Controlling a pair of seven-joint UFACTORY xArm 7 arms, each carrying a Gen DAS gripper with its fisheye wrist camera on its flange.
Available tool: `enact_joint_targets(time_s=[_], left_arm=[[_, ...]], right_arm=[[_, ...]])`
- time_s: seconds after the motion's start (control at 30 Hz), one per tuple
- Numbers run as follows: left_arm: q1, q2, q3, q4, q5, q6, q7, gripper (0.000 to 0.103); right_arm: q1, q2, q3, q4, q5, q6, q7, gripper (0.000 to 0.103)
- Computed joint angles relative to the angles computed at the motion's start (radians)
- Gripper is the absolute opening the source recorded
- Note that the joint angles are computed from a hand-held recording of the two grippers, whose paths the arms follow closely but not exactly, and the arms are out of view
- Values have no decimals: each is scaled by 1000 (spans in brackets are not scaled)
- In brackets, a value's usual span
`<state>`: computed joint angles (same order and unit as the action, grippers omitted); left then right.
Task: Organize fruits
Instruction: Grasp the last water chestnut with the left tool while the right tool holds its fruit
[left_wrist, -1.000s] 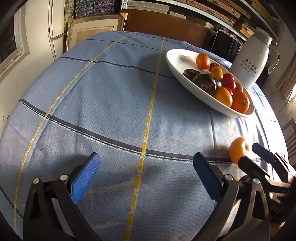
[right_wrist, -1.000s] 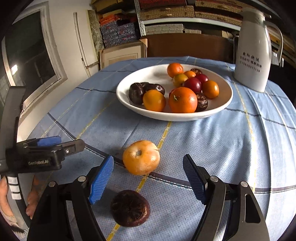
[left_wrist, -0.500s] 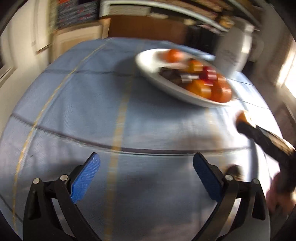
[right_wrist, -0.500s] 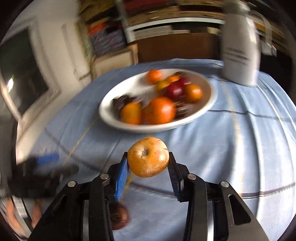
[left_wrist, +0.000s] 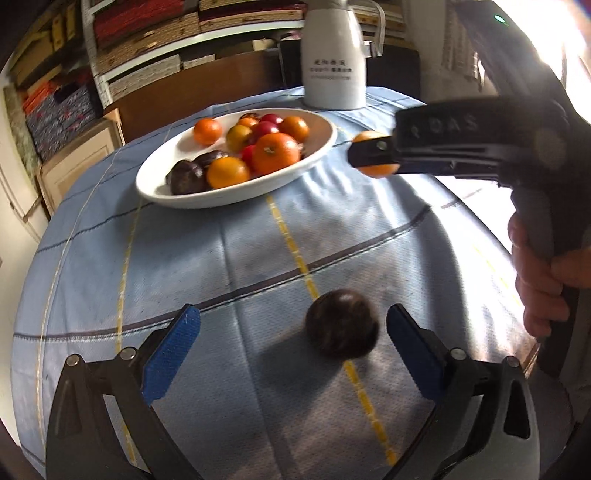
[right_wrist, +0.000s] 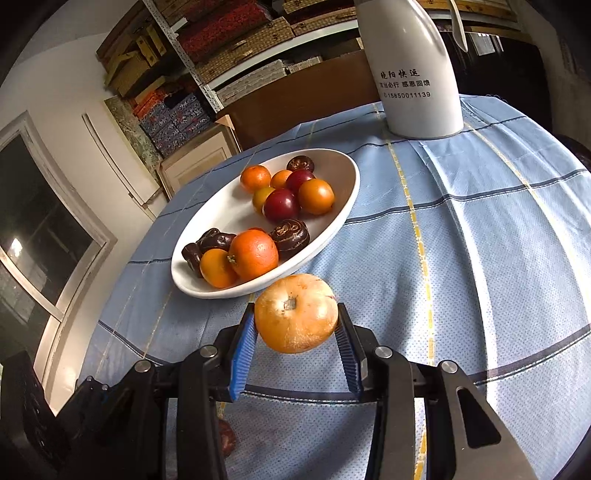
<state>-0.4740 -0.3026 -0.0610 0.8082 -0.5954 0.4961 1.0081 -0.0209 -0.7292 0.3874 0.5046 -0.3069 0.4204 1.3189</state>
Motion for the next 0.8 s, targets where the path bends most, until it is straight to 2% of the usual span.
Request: enact_joint_targets(time_s=[0.13,0.23,0.3,0.33,0.37,0.4,0.43,0.57,0.8], left_arm=[[-17,-13,-1,-17,-10,-4,34,99],[-21,-2,0,-4,-10,24,37,99],[-20,10,3,12,-20,55,43,93],[-18,23,6,29,-22,93,45,75],[-9,39,6,50,-16,140,38,52],[2,49,3,63,-14,175,32,51],[8,46,2,63,-32,180,40,43],[38,49,-2,78,-65,223,40,42],[78,43,2,86,-98,206,23,42]], right_arm=[[1,1,-8,0,4,-7,-1,42],[0,0,-7,0,4,-6,-2,42],[0,-1,-7,0,5,-6,-1,42],[0,0,-7,0,6,-6,-2,42],[1,-1,-8,-1,7,-6,-2,42],[1,-1,-8,-3,8,-8,-1,42],[0,-2,-8,-4,9,-9,1,42],[0,-9,-11,-14,13,-20,6,42],[1,-16,-11,-21,22,-22,0,42]])
